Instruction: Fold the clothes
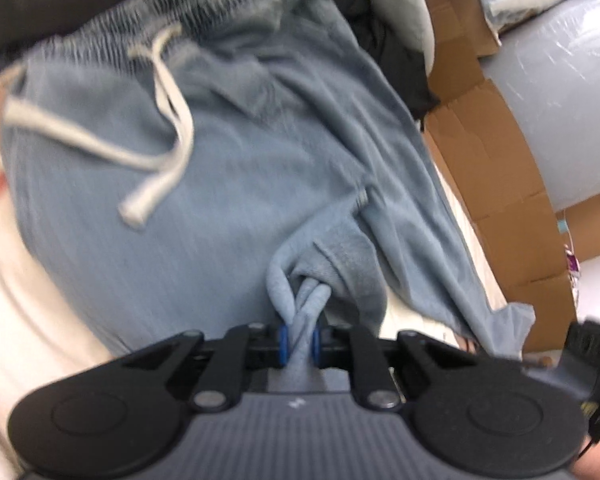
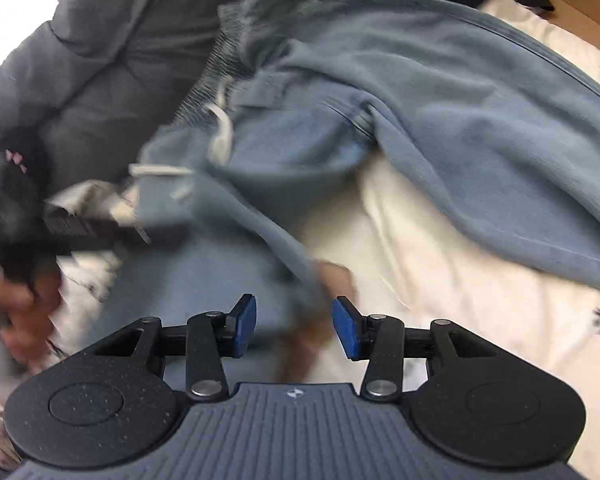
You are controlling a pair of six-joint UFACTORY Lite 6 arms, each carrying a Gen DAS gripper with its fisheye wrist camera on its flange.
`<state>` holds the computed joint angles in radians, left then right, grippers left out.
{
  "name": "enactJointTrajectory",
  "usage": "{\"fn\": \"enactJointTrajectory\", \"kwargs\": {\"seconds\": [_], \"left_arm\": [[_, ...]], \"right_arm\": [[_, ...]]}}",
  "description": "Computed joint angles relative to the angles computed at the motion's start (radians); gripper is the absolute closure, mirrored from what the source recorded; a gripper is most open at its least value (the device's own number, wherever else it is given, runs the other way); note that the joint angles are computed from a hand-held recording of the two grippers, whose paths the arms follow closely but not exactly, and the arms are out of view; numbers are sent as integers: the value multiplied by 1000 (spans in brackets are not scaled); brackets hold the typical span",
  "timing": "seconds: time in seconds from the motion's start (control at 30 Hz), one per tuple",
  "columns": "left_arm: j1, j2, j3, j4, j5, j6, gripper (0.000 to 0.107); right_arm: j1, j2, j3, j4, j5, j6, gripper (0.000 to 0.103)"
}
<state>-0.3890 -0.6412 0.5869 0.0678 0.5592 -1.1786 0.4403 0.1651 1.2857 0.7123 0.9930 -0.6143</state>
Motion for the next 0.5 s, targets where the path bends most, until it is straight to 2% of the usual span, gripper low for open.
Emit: {"fn": "enactJointTrajectory", "kwargs": {"seconds": [0.27, 0.5], "left_arm": [[271, 48, 127, -95, 121, 393, 96], [394, 109, 160, -72, 107, 511, 96]], "right_arm": [[77, 25, -45, 16, -27, -32, 57], [135, 64, -39, 49, -59, -32, 57]]}}
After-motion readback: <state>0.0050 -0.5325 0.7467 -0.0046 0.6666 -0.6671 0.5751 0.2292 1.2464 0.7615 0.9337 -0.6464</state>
